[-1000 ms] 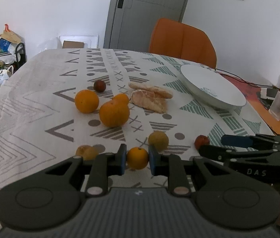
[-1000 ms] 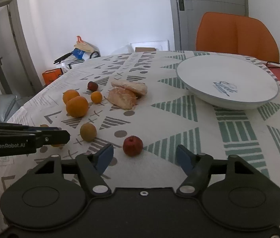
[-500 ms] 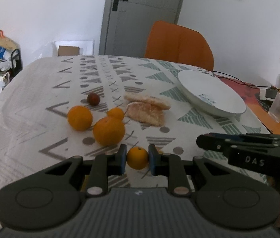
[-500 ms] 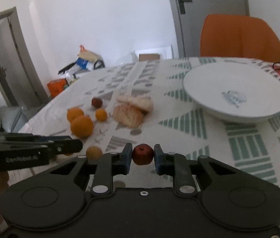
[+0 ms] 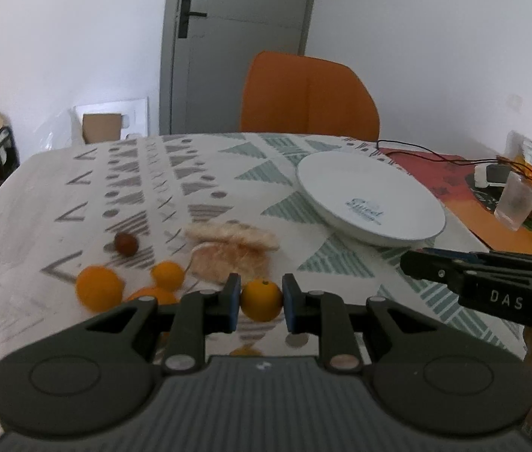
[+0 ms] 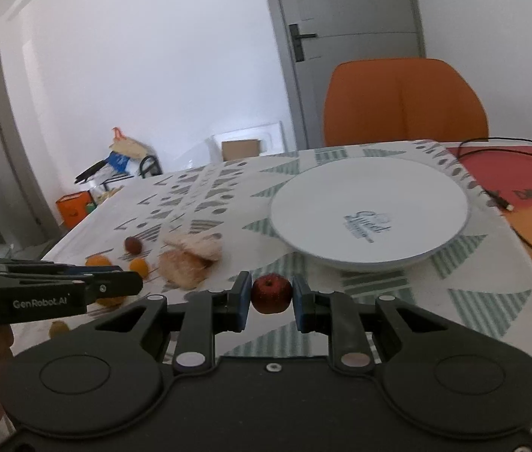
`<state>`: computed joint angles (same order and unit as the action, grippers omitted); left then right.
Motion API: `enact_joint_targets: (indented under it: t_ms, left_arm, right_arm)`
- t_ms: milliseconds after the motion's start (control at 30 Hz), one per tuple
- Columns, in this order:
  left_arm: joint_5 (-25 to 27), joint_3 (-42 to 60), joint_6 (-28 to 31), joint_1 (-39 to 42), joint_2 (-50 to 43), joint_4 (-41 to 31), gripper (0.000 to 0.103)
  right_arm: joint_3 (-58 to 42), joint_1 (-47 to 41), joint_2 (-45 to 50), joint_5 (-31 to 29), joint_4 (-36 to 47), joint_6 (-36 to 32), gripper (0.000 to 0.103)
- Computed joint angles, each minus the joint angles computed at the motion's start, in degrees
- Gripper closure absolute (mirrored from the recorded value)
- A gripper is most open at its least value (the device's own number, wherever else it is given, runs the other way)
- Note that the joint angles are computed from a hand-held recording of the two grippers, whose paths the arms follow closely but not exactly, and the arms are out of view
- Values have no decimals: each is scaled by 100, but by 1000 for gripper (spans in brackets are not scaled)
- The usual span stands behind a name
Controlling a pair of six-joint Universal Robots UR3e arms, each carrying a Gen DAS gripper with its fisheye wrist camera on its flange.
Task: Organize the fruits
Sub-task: 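Carry the tangerine with the left tool while the right tool carries the plum onto the white plate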
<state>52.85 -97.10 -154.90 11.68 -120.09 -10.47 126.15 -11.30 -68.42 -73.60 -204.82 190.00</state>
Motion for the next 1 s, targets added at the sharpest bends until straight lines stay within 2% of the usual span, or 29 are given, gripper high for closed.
enact_joint_targets:
  t_ms: [433,1000]
  left_arm:
    - [104,1261,-325,-563,-648,-253,81]
    - [384,3404,-748,-1305,-1885,-754,81]
  right_arm:
    - [109,-510,-11,95,-363,56,81]
    - [-739,-619,725,-123,-232,79,81]
